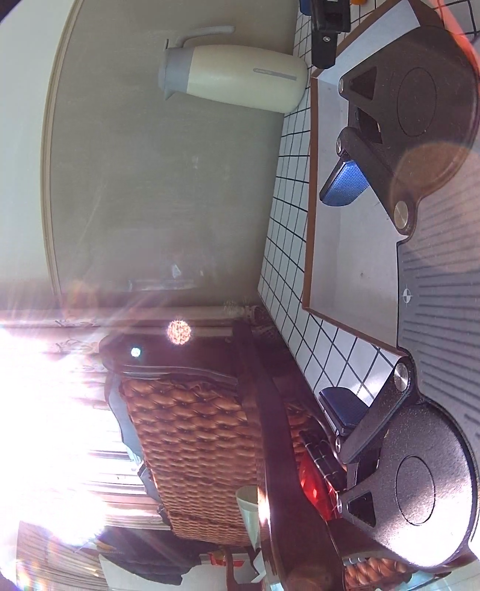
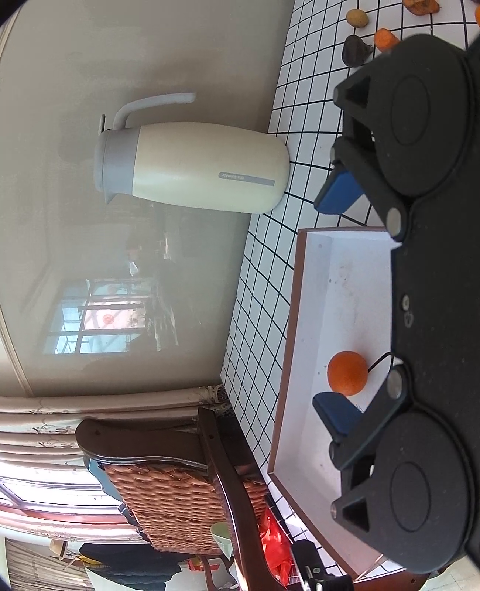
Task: Organize fruits
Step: 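Move both open tools back over the remaining fruits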
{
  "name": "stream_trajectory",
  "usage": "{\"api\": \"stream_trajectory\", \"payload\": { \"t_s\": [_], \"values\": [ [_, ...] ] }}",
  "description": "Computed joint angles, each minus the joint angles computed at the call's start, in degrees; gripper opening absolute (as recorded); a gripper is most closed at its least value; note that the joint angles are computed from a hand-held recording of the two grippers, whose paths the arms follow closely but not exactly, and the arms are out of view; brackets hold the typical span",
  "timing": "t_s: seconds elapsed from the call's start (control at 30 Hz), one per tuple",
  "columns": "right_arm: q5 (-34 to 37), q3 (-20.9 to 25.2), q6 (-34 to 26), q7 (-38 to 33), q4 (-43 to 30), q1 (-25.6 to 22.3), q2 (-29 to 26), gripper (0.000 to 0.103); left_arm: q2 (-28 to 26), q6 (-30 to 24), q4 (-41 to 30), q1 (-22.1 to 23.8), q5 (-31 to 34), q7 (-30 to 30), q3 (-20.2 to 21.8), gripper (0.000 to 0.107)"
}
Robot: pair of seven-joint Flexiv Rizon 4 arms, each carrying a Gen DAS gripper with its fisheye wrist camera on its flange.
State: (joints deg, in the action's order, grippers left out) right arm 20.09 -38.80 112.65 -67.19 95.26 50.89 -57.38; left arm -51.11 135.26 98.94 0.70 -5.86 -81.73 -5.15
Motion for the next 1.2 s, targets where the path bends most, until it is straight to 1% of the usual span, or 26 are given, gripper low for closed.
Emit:
{"api": "stream_trajectory", "payload": {
  "t_s": [0.13, 0.2, 0.23, 0.3, 0.33, 0.47, 0.5, 0.57, 0.63, 0.67, 0.77, 0.87, 0.97, 1.13, 1.2],
  "values": [
    [0.99, -0.54, 1.38, -0.94, 1.37, 0.86, 0.33, 0.097, -0.43, 4.83, 0.01, -0.09, 1.38, -1.50, -0.40, 0.103],
    [1.82, -0.56, 1.95, -1.50, 1.93, 1.07, 0.63, 0.097, -0.62, 6.75, 0.19, -1.61, -0.43, -0.76, 0.30, 0.103],
    [2.11, -0.33, 2.20, -1.83, 2.28, 0.97, 0.96, 0.097, -0.50, 6.86, 0.35, -1.72, -0.32, -0.79, 0.12, 0.103],
    [2.76, -0.07, 2.66, -2.61, 3.09, 0.95, 1.58, 0.097, -0.07, 5.88, 0.51, -0.90, 2.29, -1.34, -0.73, 0.103],
    [3.17, -0.04, 2.90, -3.01, 3.50, 1.01, 1.84, 0.097, 0.07, 5.75, 0.60, -1.33, 2.23, -0.85, -0.49, 0.103],
    [5.29, -0.01, 4.03, -4.55, 4.81, 1.24, 2.67, 0.097, 0.08, 7.48, 0.85, -2.39, 2.38, -0.03, -0.36, 0.103],
    [5.80, 0.06, 4.27, -4.92, 5.10, 1.24, 2.91, 0.097, 0.17, 7.83, 1.04, -2.03, 3.68, -0.52, -0.85, 0.103],
    [6.92, 0.15, 4.87, -5.71, 5.79, 1.32, 3.41, 0.097, 0.49, 6.91, 1.25, -1.41, 5.77, -1.20, -1.65, 0.103],
    [7.81, 0.41, 5.38, -6.65, 6.55, 1.37, 4.09, 0.097, 1.32, 3.99, 1.50, -0.55, 8.59, -1.68, -2.59, 0.103],
    [8.36, 0.42, 5.80, -7.19, 6.94, 1.52, 4.33, 0.097, 1.44, 3.40, 1.50, -0.29, 9.69, -1.83, -2.87, 0.103],
    [10.30, 0.35, 6.80, -8.96, 8.13, 2.08, 5.15, 0.097, 1.88, 2.52, 1.94, -1.17, 9.86, -1.23, -2.76, 0.103],
    [12.60, 0.11, 7.32, -10.63, 9.12, 2.69, 5.84, 0.097, 2.24, 3.05, 2.68, -0.94, 11.04, -2.57, -3.82, 0.103],
    [15.19, -0.44, 7.77, -12.13, 10.48, 3.64, 6.45, 0.097, 2.50, 2.42, 2.70, -0.54, 13.46, -3.50, -4.63, 0.103],
    [19.24, -1.17, 8.87, -14.24, 14.30, 5.08, 8.13, 0.097, 2.31, 2.84, 2.48, -1.89, 15.08, -2.79, -4.55, 0.103],
    [20.95, -1.74, 9.04, -15.09, 15.63, 5.78, 8.53, 0.097, 2.14, 3.04, 2.38, -1.87, 16.12, -3.12, -5.14, 0.103]
  ]
}}
